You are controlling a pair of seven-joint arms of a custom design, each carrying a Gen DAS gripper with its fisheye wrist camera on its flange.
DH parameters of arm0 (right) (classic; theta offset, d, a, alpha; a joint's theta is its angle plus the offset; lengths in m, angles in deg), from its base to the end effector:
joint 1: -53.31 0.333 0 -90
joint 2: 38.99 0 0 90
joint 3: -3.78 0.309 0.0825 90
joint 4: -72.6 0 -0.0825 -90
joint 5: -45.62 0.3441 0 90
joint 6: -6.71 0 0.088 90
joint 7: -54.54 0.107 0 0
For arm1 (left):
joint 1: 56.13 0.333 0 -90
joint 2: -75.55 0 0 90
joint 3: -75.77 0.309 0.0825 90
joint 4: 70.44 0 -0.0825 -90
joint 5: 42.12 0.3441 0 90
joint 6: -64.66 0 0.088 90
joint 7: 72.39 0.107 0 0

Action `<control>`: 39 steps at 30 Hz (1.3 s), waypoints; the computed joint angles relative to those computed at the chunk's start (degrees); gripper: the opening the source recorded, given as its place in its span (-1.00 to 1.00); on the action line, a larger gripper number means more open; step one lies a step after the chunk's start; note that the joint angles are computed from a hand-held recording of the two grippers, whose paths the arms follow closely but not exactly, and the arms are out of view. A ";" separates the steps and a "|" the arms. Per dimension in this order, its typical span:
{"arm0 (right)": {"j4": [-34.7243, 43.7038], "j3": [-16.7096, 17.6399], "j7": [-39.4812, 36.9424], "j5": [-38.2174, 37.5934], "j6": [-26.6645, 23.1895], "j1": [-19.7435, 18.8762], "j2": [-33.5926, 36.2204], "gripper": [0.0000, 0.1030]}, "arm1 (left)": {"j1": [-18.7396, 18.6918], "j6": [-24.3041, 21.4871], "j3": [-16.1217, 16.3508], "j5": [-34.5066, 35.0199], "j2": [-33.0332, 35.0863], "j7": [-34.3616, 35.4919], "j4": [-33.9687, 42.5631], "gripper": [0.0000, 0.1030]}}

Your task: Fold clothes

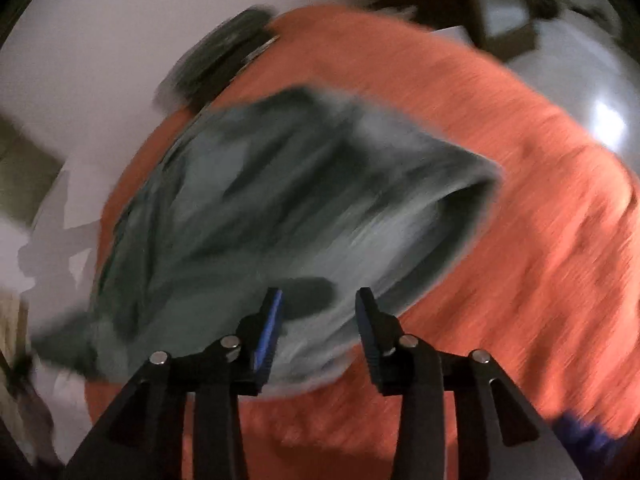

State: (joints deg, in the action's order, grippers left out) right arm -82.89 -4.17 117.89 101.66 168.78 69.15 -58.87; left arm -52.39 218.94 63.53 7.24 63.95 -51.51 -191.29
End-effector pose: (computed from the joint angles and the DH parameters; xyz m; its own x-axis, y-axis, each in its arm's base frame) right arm 0.3852 0.0114 0.3880 -0.1406 -0.8607 -0.4893 -0.8592 0.3516 -0.3716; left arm 0.4956 -0.1082 0.5890 0.3443 -0.9346 0.0892 -0.4951 -0.2615 -0.8286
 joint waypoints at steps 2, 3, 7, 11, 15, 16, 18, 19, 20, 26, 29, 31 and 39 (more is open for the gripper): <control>-1.04 1.53 -1.07 0.02 0.12 1.74 0.47 -0.29 | -3.81 6.01 -1.59 -0.18 3.78 8.04 2.58 -0.68; -1.03 2.52 -0.33 -1.45 0.36 1.78 1.60 -0.29 | -7.45 8.60 -0.84 -5.21 7.43 16.51 4.49 -0.61; -0.85 1.99 -0.43 0.65 -0.73 2.61 2.48 -0.29 | -13.84 5.58 -2.33 -13.68 14.83 33.32 7.30 -0.40; -0.40 2.56 0.33 -0.75 -0.14 1.16 1.43 -0.29 | -14.42 3.82 -1.34 -31.04 12.97 46.69 0.97 -0.30; -0.43 2.16 1.04 -5.36 -0.08 -0.08 0.19 -0.29 | -12.63 5.42 1.55 -35.65 4.40 46.99 -9.54 -0.14; 0.12 1.69 0.25 -4.37 0.70 1.02 1.25 -0.29 | -11.82 5.34 1.96 -36.21 2.13 46.38 -11.09 -0.08; 1.16 1.65 -0.16 -3.89 0.92 1.94 1.93 -0.29 | -8.27 5.69 1.47 -33.73 -0.37 41.33 -12.68 0.08; 1.81 1.63 -0.86 -3.46 0.78 2.58 1.99 -0.29 | -6.21 6.28 1.24 -31.99 -0.57 38.54 -13.13 0.19; 2.52 1.64 -1.73 -2.92 0.59 3.24 2.05 -0.29 | -4.37 6.08 1.39 -30.78 -0.57 36.39 -13.14 0.21; 7.08 2.90 -8.87 0.17 -1.34 6.80 2.08 -0.29 | -2.01 -0.15 7.51 -41.22 5.05 40.37 -12.34 0.33; 9.08 4.03 -14.06 1.81 -2.98 9.28 2.53 -0.29 | -1.79 -1.97 7.62 -45.24 8.61 42.70 -11.38 0.33; 10.45 4.32 -18.93 5.51 -6.03 11.13 3.90 -0.26 | -1.91 -0.65 7.31 -47.96 10.64 43.29 -11.28 0.33; 14.58 13.46 -26.30 7.04 -10.44 13.89 12.61 -0.26 | -1.73 3.91 7.21 -52.13 13.40 43.43 -10.79 -0.48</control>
